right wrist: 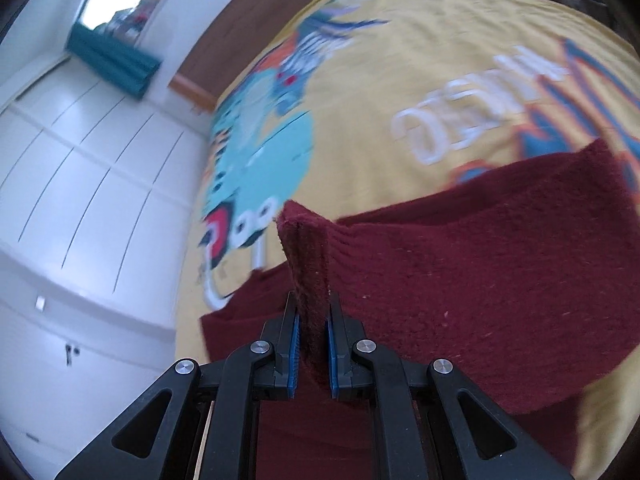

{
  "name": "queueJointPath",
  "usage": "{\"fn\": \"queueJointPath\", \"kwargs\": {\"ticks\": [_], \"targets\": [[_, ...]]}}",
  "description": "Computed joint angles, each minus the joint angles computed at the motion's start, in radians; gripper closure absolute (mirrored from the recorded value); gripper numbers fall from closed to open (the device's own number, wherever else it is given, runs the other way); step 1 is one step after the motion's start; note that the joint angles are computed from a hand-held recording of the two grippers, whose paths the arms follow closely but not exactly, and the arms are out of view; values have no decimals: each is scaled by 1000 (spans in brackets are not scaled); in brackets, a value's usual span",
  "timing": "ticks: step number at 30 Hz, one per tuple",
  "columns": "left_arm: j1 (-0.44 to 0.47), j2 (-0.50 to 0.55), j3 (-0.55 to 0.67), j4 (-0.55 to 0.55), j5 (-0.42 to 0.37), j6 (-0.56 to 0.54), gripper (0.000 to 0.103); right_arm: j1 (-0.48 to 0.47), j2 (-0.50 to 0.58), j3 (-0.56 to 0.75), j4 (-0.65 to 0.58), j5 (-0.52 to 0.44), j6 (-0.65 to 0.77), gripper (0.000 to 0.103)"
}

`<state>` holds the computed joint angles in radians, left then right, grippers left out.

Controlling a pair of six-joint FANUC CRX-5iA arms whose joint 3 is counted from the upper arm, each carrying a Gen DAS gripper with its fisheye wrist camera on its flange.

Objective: Fold small clothes
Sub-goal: 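Carry the gripped cuff with the right tool across the sweater body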

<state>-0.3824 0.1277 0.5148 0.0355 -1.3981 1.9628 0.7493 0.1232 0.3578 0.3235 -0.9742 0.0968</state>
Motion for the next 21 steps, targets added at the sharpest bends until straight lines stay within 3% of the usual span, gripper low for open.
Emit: {"fn": "queueJointPath", "kwargs": {"ticks": [8,21], "targets": [[48,-49,-80,33,31,-6,45,47,196,256,-73,16,129,92],[76,-75,-141,55,41,-11,45,88,356,445,-172,-28,233,92]]}}
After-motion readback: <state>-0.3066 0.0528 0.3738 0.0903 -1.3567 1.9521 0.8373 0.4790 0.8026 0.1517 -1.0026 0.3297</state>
